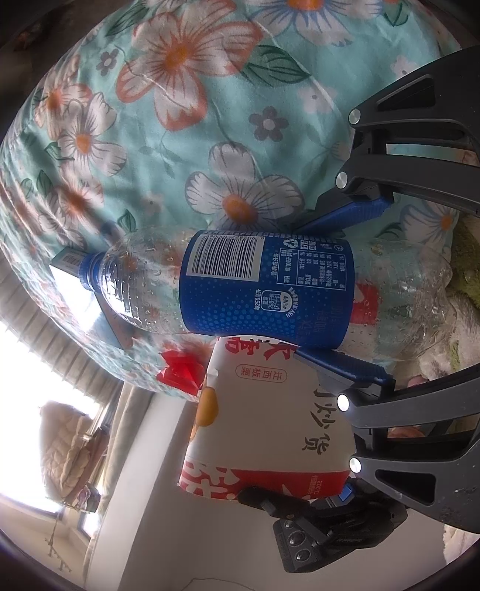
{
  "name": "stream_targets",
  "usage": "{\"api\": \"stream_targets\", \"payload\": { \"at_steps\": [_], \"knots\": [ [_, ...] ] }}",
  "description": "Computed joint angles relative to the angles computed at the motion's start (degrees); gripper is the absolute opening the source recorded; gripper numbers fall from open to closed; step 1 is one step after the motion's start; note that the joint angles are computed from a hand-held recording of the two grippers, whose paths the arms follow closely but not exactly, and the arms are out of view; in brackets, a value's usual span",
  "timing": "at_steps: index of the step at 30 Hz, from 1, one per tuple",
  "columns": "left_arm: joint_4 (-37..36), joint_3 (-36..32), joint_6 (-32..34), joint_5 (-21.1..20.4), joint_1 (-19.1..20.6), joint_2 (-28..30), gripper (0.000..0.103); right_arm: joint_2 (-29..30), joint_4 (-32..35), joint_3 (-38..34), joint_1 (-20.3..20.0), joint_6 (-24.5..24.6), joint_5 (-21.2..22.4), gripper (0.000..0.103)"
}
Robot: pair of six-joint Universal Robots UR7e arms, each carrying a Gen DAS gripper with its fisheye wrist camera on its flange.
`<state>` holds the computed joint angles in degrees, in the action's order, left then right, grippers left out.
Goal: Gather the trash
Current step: 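Lift the paper snack bag off the quilt with the left tool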
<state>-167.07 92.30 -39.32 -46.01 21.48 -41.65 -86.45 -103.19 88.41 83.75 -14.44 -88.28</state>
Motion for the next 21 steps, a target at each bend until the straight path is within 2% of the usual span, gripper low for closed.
{"api": "stream_targets", "payload": {
  "at_steps": [2, 7, 12, 13, 17, 21],
  "knots": [
    [3.6, -0.4, -1.2, 0.6, -0.1, -0.1, 0.054, 0.0, -0.2, 0.1, 0.2, -0.1, -0.3, 0.057],
    [5.3, 0.0, -5.0, -6.2, 1.5, 0.2, 0.054, 0.0, -0.1, 0.1, 0.3, -0.2, -0.5, 0.057],
    [9.1, -1.2, -6.0, -5.9, 1.4, 2.0, 0.053, 0.2, 0.0, -0.1, 0.5, -0.2, -0.7, 0.057],
    [9.5, -1.2, -6.0, -5.4, 1.3, 2.1, 0.051, 0.3, 0.0, -0.2, 0.5, -0.1, -0.7, 0.057],
    [12.0, -1.2, -6.1, -3.2, 0.7, 1.7, 0.029, 0.2, -0.1, -0.2, 0.7, 0.0, -0.9, 0.057],
    [14.4, -0.9, -6.0, -2.1, 0.2, 0.7, 0.026, -0.1, -0.9, 0.3, 2.1, -1.2, -2.5, 0.056]
  ]
}}
